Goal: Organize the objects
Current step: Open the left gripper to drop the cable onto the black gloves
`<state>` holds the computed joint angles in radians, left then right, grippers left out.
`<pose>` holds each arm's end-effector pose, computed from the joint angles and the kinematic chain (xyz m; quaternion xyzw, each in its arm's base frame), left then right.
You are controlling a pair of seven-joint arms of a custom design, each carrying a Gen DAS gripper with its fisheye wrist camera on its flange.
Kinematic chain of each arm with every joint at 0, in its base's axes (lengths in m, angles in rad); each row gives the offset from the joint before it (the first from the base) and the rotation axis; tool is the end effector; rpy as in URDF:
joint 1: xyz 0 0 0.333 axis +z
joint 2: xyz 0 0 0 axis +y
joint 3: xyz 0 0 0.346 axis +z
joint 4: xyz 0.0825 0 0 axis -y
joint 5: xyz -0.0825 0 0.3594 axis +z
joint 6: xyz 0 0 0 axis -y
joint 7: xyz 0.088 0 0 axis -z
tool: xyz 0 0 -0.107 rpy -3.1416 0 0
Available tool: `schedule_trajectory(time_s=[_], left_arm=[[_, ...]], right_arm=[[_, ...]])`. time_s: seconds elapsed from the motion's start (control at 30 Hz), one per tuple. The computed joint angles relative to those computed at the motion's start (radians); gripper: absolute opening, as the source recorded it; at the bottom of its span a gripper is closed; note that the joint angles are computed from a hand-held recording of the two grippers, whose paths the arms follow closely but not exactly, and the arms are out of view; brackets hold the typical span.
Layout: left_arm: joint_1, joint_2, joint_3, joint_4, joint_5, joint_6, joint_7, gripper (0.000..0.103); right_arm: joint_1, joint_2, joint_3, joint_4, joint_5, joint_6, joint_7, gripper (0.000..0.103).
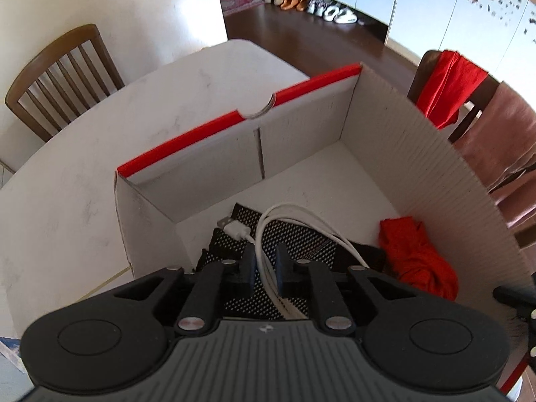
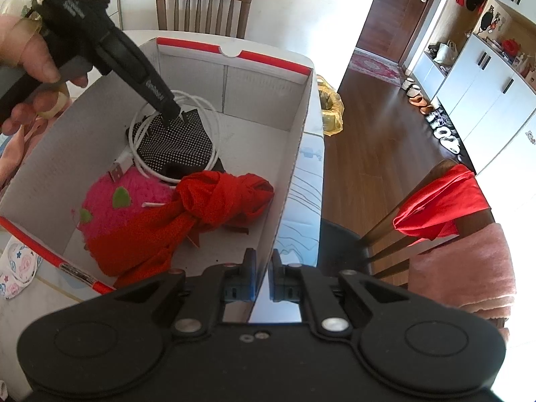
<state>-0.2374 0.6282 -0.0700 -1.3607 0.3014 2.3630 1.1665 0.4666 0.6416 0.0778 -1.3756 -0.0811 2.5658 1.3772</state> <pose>0.7230 -0.2110 0.4276 -0.6710 0.7102 -0.1250 0.1725 0.6611 0.3824 0.4357 -0.8852 0.3773 -0.1641 0.2170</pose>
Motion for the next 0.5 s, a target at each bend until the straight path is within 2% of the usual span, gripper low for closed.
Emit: schedule_trajectory(time_s=[0.03,0.17,0.2,0.5], left_arm=[[-0.001,0.0,0.001,0.0,0.001,-0.003,0.001,0.02],[-0.018,-0.008,0.02,-0.008,0.044,0.001,-0.005,0.055],[-0.021,-0.017,0.023,-0.021,0.056,0.014,-0.011,0.057],[0.005,-0.145,0.001,-0.165,0.053,0.11,0.0,0.057]], right_arm=[[0.0,0.0,0.0,0.0,0.0,0.0,0.0,0.006],[0.001,0.0,0.0,0.0,0.0,0.0,0.0,0.006],[0.001,0.0,-0.001,0.0,-0.001,0.0,0.0,0.006],[-0.001,0.001,0.0,0.001,0.001,0.0,-0.004,0.006]])
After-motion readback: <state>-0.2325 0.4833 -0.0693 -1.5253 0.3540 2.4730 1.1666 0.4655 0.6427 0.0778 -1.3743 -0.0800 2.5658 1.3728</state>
